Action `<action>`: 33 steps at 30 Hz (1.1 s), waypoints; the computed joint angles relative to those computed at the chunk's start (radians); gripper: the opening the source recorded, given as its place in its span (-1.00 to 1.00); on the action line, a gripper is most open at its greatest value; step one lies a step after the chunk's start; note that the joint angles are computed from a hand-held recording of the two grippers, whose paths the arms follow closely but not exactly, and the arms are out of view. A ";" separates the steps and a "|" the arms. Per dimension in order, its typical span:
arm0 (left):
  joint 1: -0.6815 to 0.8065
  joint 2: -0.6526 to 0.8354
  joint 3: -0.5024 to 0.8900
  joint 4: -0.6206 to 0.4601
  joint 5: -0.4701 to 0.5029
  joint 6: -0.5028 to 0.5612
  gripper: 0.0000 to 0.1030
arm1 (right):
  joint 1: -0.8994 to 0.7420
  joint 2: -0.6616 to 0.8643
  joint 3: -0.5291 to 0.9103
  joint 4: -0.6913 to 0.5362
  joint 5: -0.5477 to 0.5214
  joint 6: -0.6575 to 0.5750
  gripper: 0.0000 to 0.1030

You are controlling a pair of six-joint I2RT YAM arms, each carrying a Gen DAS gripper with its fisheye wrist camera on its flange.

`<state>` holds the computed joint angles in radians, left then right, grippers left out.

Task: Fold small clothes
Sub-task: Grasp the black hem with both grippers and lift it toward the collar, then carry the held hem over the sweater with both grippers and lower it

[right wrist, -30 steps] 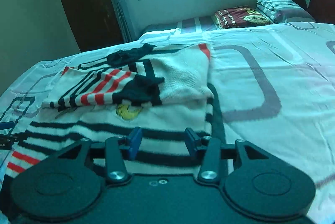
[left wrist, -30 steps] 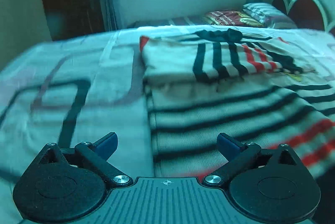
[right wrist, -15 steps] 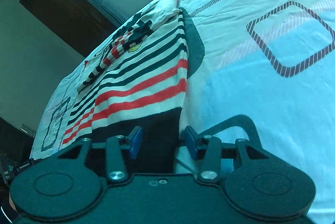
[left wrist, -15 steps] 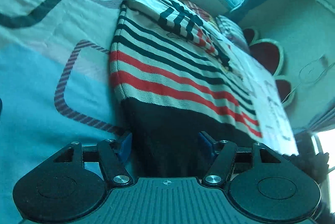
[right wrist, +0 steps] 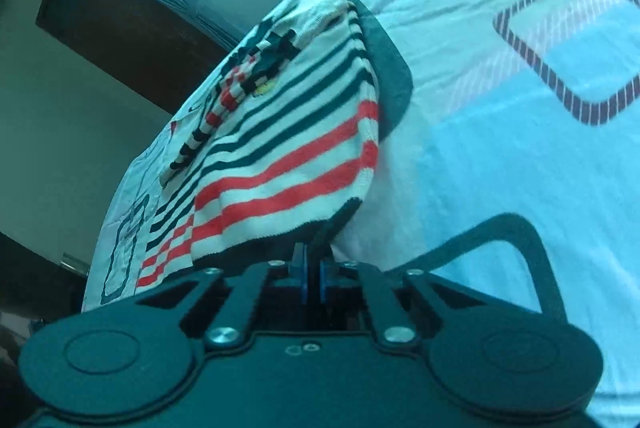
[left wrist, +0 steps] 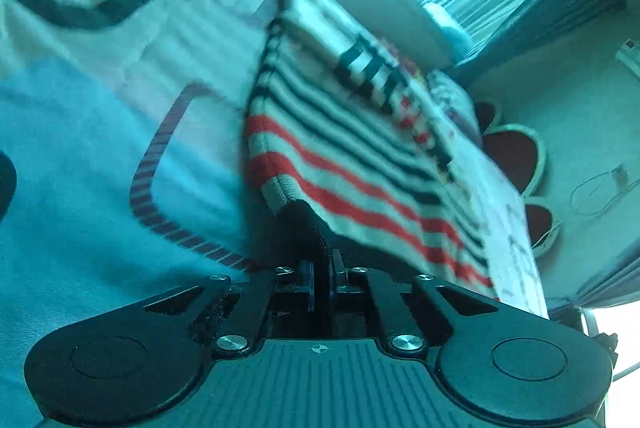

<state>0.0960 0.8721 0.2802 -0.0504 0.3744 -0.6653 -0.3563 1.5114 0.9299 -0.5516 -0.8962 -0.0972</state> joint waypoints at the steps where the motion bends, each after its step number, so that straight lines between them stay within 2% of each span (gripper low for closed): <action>1: -0.004 -0.055 -0.001 -0.013 -0.001 0.000 -0.89 | -0.005 -0.033 0.004 -0.002 -0.010 -0.009 -0.88; 5: 0.082 -0.234 -0.031 -0.020 0.062 -0.043 -0.89 | -0.038 -0.120 0.020 -0.017 -0.072 -0.059 -0.88; 8: 0.109 -0.175 -0.068 -0.003 0.044 0.011 -0.89 | -0.050 -0.076 -0.005 0.008 -0.037 -0.099 -0.89; 10: 0.125 -0.075 -0.131 0.064 0.049 0.005 -0.89 | -0.026 0.018 0.001 -0.017 0.084 -0.098 -0.89; 11: 0.153 -0.080 -0.194 0.158 0.089 -0.022 -0.89 | -0.045 0.031 -0.027 0.016 0.046 -0.078 -0.90; 12: 0.172 -0.101 -0.221 0.182 0.114 -0.057 -0.89 | -0.053 0.031 -0.031 0.012 0.029 -0.068 -0.90; 16: 0.147 -0.082 -0.197 0.175 0.084 -0.070 -0.89 | -0.035 0.009 -0.039 0.024 0.035 -0.058 -0.89; 19: 0.111 -0.123 -0.177 0.147 0.049 -0.085 -0.90 | -0.026 -0.001 -0.023 0.021 0.028 -0.058 -0.89; 22: 0.095 -0.178 -0.145 0.105 0.024 -0.092 -0.90 | -0.030 -0.036 0.009 0.007 -0.003 -0.063 -0.89; 25: 0.099 -0.160 -0.076 0.114 0.022 -0.088 -0.90 | -0.014 -0.051 0.069 0.015 -0.018 -0.042 -0.89; 30: 0.105 0.059 0.129 0.233 0.041 -0.070 -0.90 | 0.047 -0.010 0.233 0.080 -0.017 0.047 -0.89; 33: 0.102 0.231 0.306 0.256 0.034 -0.064 -0.90 | 0.092 0.078 0.382 0.120 0.009 0.136 -0.89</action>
<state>0.1976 1.1026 0.5860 0.2059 0.4087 -0.7290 -0.2647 1.5892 1.3115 -0.4319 -0.8873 0.0389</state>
